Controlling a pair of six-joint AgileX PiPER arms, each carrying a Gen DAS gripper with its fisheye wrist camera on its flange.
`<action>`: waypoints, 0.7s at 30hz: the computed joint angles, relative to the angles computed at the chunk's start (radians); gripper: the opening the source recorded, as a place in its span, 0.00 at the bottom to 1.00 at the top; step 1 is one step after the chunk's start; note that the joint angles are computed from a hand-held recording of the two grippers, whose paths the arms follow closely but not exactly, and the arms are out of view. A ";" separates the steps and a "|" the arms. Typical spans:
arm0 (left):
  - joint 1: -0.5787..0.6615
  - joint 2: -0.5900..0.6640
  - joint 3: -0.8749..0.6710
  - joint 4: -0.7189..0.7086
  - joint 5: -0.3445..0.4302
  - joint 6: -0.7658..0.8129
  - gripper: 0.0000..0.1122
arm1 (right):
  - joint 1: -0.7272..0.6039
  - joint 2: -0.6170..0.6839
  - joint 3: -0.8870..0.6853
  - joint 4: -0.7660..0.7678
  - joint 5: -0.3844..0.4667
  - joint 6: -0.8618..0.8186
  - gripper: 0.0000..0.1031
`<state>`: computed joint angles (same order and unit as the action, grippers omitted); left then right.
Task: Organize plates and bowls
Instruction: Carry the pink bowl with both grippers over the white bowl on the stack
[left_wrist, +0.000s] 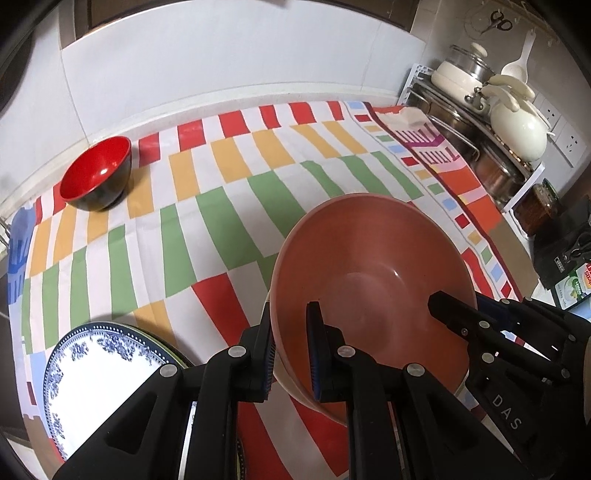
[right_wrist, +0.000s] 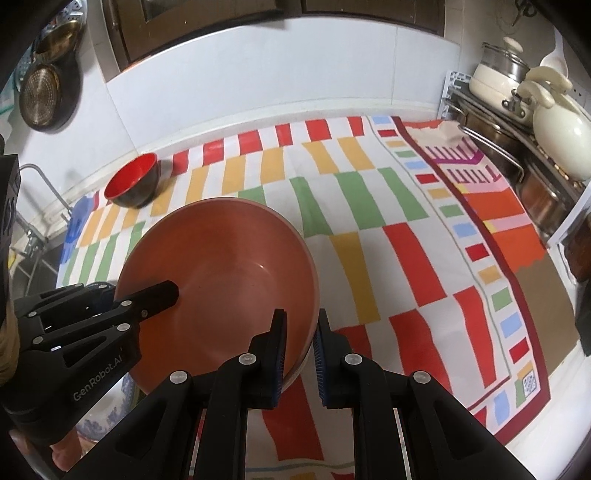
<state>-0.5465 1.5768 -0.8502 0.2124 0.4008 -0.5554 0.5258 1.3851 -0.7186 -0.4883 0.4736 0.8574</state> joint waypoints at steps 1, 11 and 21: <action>0.001 0.003 0.003 -0.005 -0.002 0.002 0.14 | 0.001 0.004 0.001 -0.001 -0.001 0.001 0.15; 0.000 0.042 0.002 -0.014 -0.001 -0.004 0.15 | -0.013 0.046 0.002 0.055 -0.022 -0.059 0.15; 0.001 0.063 -0.008 -0.058 -0.010 0.037 0.25 | -0.036 0.076 -0.004 0.114 -0.036 -0.134 0.15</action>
<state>-0.5457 1.6398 -0.8577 0.1547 0.3911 -0.5181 0.4899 1.4609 -0.7229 -0.3744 0.4372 0.7232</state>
